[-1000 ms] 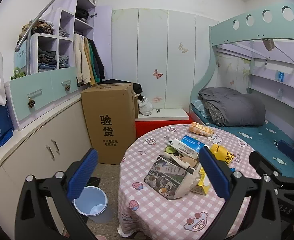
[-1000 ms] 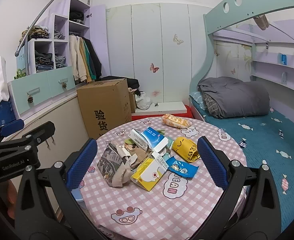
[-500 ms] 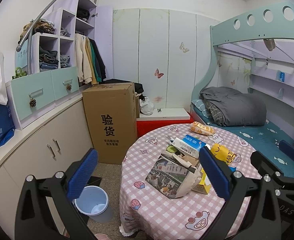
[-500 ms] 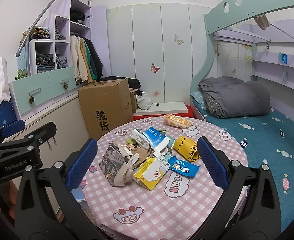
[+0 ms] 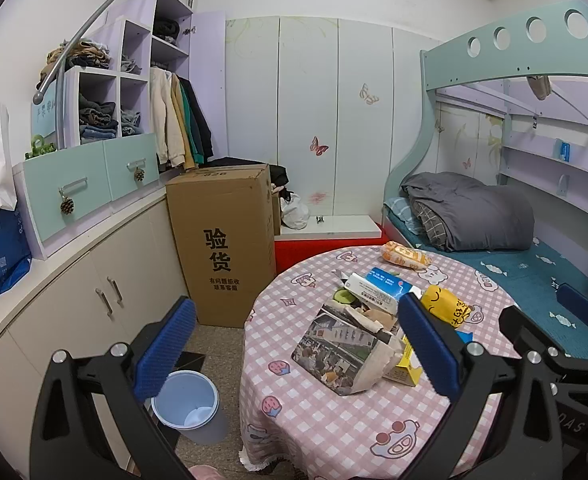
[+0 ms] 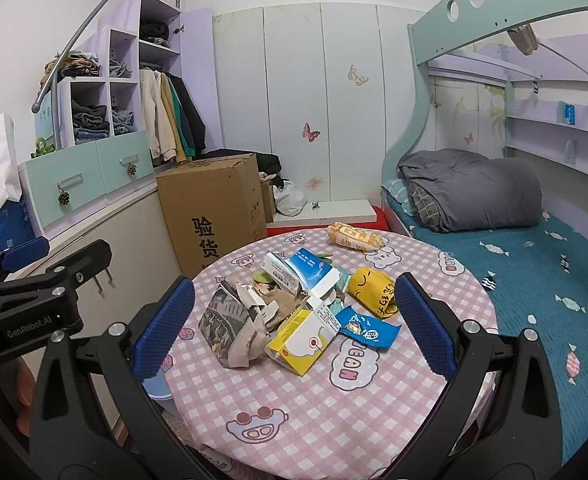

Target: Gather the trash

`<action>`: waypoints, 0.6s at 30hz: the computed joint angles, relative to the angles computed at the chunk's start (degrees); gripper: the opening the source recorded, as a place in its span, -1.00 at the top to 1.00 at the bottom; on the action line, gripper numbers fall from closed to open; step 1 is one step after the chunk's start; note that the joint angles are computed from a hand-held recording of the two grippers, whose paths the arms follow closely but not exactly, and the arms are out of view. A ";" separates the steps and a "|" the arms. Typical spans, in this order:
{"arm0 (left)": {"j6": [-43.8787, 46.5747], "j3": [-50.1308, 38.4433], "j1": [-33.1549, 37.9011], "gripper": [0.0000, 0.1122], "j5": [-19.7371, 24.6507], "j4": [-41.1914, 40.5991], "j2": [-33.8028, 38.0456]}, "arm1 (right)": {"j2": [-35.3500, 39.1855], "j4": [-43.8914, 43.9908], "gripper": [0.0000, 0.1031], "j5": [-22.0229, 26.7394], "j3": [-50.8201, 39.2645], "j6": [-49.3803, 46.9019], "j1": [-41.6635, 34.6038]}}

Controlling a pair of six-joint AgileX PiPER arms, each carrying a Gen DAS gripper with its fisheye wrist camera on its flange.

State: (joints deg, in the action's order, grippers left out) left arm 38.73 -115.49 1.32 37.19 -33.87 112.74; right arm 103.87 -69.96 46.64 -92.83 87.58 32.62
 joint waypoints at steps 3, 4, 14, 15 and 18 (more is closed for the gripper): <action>-0.01 -0.06 0.00 -0.76 -0.02 0.05 0.02 | 0.03 -0.01 -0.88 0.09 -0.08 -0.09 0.06; -0.14 -0.19 0.01 -0.76 0.12 0.16 0.06 | 0.05 0.04 -0.88 0.05 -0.12 -0.15 0.02; 0.15 1.32 0.20 -0.76 -0.23 0.13 -0.87 | -0.03 0.15 -0.88 0.20 -0.09 -0.23 0.20; -0.16 1.18 0.07 -0.76 -0.25 0.43 -0.79 | -0.05 0.18 -0.88 0.24 -0.06 -0.26 0.21; 0.11 1.44 0.20 -0.76 -0.16 0.23 -0.97 | -0.23 0.04 -0.88 0.20 0.23 0.06 0.25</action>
State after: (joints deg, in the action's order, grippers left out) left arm 38.84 -114.05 1.53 37.04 -33.63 111.77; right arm 103.63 -69.91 46.84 -92.61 87.64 32.88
